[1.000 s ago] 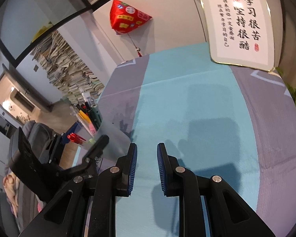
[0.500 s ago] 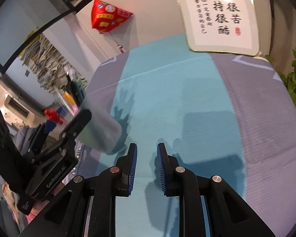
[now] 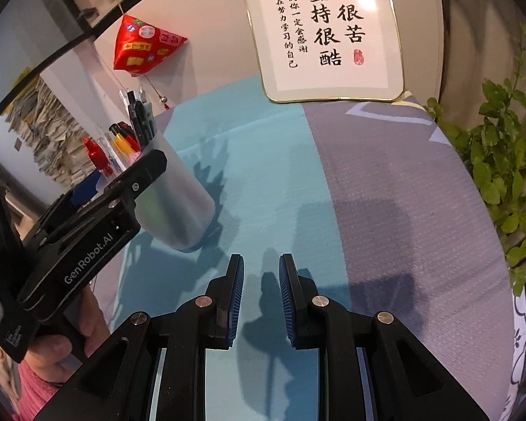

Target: Organize stationery

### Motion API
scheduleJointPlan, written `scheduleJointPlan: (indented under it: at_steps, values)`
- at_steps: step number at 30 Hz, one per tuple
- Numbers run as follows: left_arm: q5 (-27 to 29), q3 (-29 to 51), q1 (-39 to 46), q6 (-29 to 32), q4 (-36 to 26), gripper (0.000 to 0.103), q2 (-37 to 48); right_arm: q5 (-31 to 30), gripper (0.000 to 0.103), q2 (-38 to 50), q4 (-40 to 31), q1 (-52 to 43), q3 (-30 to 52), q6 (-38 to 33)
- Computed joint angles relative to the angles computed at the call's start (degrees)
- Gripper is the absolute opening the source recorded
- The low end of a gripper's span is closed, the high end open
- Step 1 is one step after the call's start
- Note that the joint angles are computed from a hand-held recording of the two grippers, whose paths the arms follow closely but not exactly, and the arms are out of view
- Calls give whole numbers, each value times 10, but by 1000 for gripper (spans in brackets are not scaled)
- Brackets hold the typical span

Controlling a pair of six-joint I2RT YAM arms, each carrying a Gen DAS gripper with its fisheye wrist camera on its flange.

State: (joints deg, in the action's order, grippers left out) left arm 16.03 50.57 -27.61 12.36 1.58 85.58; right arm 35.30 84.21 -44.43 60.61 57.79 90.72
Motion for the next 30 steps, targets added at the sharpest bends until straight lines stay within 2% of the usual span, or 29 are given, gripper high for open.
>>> scheduleJointPlan:
  at_steps: [3,7,11,16,21,24,26,28,30]
  values:
    - [-8,-5,-4,12,1,74,-6,-3,22,7,8,-4,5,-8]
    - [-20,-22,-4,23,11,91,-24,1,22,15,0,-3,18,-10]
    - [-13,-10,11,20,-30,96,-33,9,22,18,-18,5,30,3]
    - [16,-16,41,10,-68,97,-71,26,22,31,-65,24,62,29]
    - [15,-9,61,33,-154,97,-143,61,22,69,-172,52,145,57]
    - [40,-7,88,34,-198,97,-190,89,22,97,-260,76,212,86]
    - [57,-3,105,38,-225,99,-217,106,30,112,-309,94,254,108]
    - [61,4,118,43,-254,100,-241,125,46,137,-371,117,304,142]
    - [73,9,137,43,-282,100,-267,140,48,163,-422,137,349,170]
